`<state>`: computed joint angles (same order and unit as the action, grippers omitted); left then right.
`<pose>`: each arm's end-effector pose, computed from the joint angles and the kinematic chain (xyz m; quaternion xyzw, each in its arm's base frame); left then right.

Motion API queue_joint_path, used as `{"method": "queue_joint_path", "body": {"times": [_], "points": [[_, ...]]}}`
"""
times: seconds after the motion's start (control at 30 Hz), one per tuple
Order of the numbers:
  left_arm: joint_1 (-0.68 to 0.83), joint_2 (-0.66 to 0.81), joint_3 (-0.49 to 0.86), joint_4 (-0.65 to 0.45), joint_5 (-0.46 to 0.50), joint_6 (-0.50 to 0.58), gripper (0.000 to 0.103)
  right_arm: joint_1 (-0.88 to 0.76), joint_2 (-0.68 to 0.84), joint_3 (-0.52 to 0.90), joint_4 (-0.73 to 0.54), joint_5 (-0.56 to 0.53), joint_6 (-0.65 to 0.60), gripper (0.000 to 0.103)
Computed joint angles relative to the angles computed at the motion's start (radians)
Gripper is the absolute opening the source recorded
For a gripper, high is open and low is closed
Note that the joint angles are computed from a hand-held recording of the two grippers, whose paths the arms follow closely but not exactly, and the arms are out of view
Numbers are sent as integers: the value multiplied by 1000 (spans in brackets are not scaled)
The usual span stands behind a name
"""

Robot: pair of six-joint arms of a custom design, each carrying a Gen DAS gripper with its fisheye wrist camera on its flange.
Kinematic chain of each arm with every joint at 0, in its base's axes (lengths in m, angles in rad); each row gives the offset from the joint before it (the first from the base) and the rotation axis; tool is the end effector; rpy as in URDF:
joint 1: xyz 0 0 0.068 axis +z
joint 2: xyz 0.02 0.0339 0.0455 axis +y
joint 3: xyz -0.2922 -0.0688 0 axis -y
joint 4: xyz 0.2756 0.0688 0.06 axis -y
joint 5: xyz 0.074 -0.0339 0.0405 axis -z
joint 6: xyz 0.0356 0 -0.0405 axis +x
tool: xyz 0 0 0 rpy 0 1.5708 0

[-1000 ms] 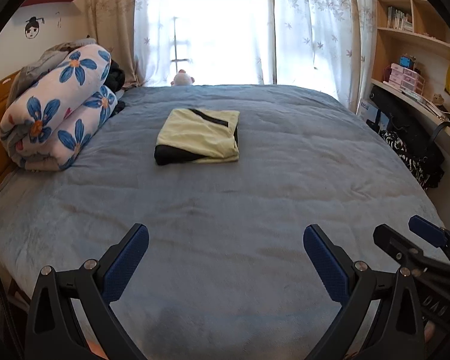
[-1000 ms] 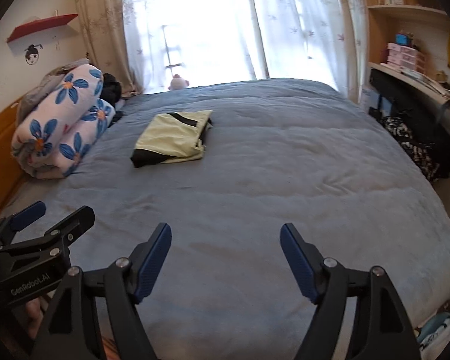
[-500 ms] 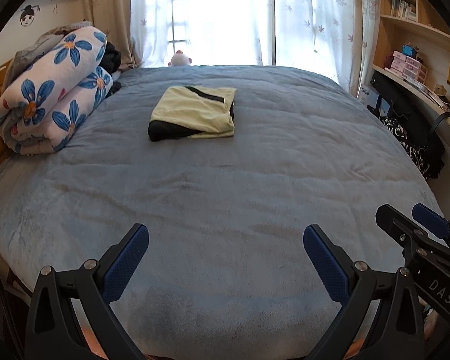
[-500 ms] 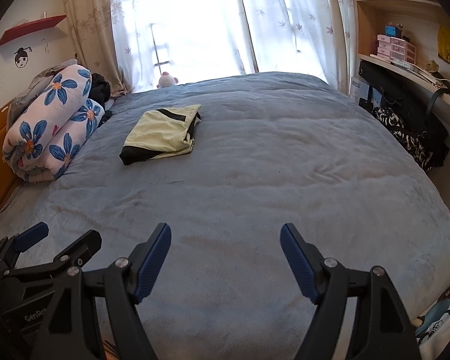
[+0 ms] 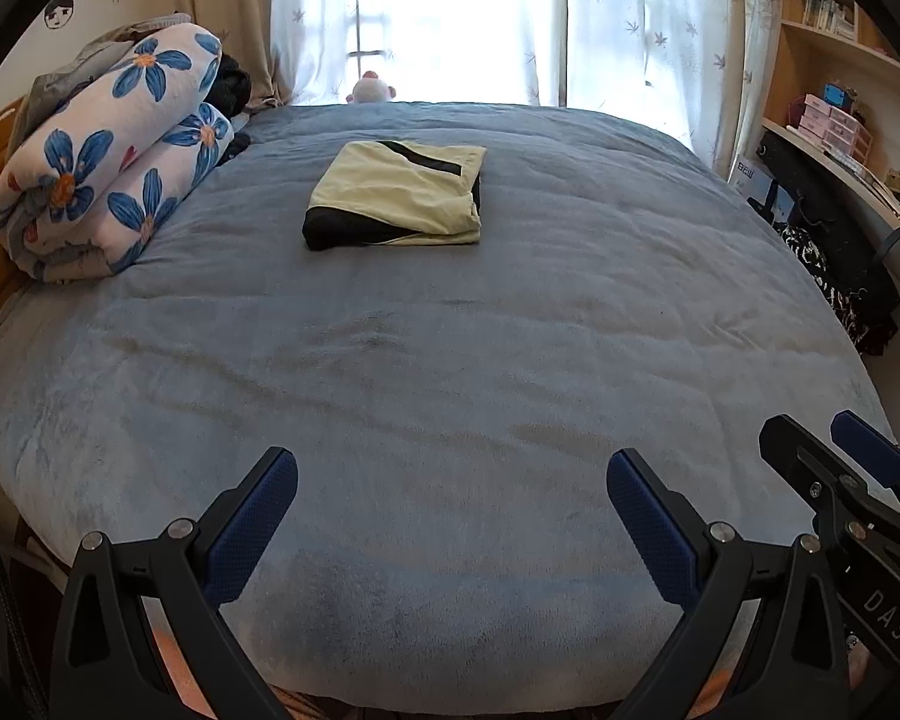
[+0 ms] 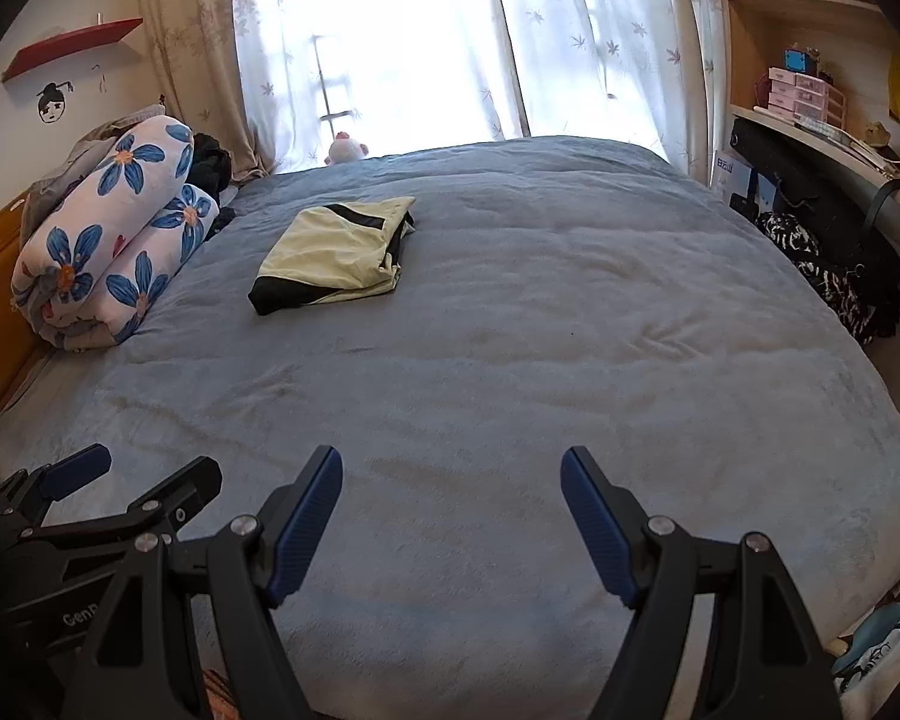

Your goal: Fold large clothes

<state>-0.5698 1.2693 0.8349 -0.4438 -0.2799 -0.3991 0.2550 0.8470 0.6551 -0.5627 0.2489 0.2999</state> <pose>0.2390 -0.1415 0.2477 0.0322 0.9321 -0.0404 0.3585 0.1837 0.0388 0.2645 0.0697 0.9094 -0.0017 0.4099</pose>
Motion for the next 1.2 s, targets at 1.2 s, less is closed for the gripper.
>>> {"method": "queue_joint_path", "body": {"times": [1.2], "points": [[-3,35,5,-40,-2,-44,102,7,26,-15,5,-20,28,76]]}}
